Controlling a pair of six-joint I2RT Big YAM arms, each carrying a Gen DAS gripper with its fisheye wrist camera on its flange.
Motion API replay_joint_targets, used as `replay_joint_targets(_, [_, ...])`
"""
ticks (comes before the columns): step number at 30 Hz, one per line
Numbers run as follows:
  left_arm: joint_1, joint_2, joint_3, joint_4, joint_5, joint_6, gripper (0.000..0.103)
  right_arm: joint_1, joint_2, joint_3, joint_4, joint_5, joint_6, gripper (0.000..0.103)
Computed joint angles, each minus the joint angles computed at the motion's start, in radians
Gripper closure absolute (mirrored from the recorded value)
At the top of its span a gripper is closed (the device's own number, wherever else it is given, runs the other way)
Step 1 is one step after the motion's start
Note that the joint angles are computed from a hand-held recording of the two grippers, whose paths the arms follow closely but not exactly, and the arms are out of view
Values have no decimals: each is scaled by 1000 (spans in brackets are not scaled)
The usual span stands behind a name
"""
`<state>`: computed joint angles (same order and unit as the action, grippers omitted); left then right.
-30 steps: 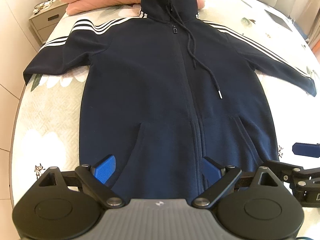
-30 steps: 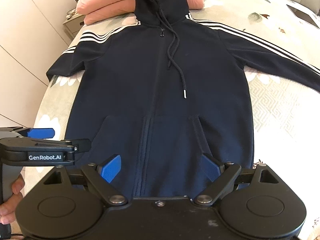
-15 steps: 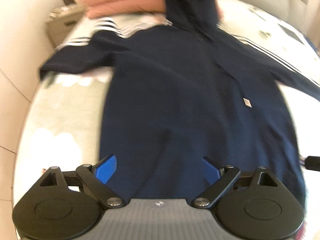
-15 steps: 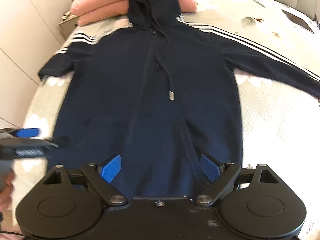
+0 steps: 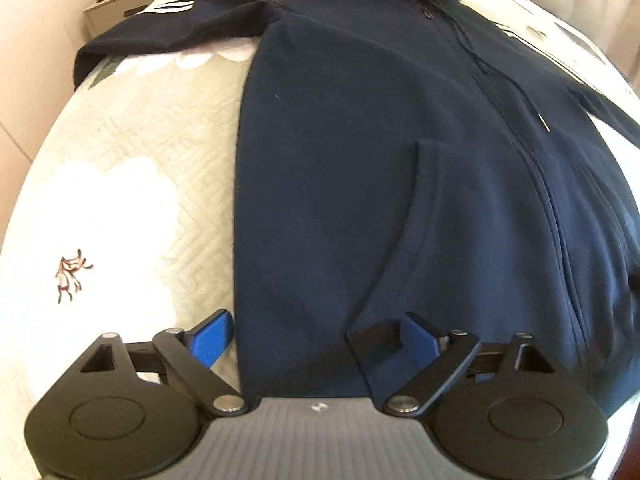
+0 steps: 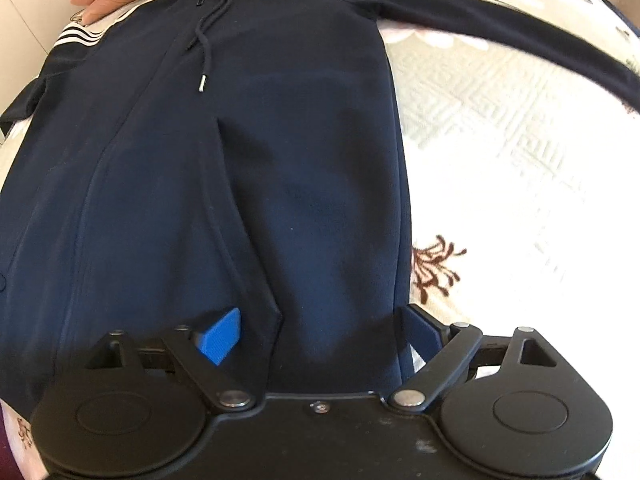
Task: Fold large clothes
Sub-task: 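Move both grippers to one side edge of the hoodie body and close on it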
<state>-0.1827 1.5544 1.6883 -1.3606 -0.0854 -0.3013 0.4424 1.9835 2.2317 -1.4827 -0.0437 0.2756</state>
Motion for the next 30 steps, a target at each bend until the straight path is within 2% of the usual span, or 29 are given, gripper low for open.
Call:
replay_joint_targets(2, [7, -20, -39, 27, 6, -28, 0, -5, -7, -13, 6, -11, -16, 0])
replay_joint_targets(4, [16, -40, -80, 72, 26, -52, 0, -7, -18, -34, 26, -17, -46, 0])
replay_joint_targets(9, [11, -99, -181, 192, 4, -25, 0, -20, -118, -204, 168, -33, -32, 0])
replay_joint_targets(11, [1, -116, -193, 199, -3, -22, 0, -23, -142, -243, 198, -30, -28, 0])
replay_joint_targets(15, [2, -115, -174, 156, 5, -10, 0, -17, -172, -277, 216, -14, -20, 0])
replay_joint_targets(19, [-8, -142, -189, 140, 21, 6, 0, -6, -213, -350, 279, -6, -31, 0])
replay_joint_targets(23, [-24, -198, -255, 186, 40, 39, 0, -14, -238, -389, 290, -54, -97, 0])
replay_joint_targets(28, [-14, -242, -311, 250, 74, -1, 4, -23, -270, -419, 264, -100, -160, 0])
replay_joint_targets(30, [-3, -245, -315, 258, 87, -19, 6, -27, -289, -444, 277, -114, -141, 0])
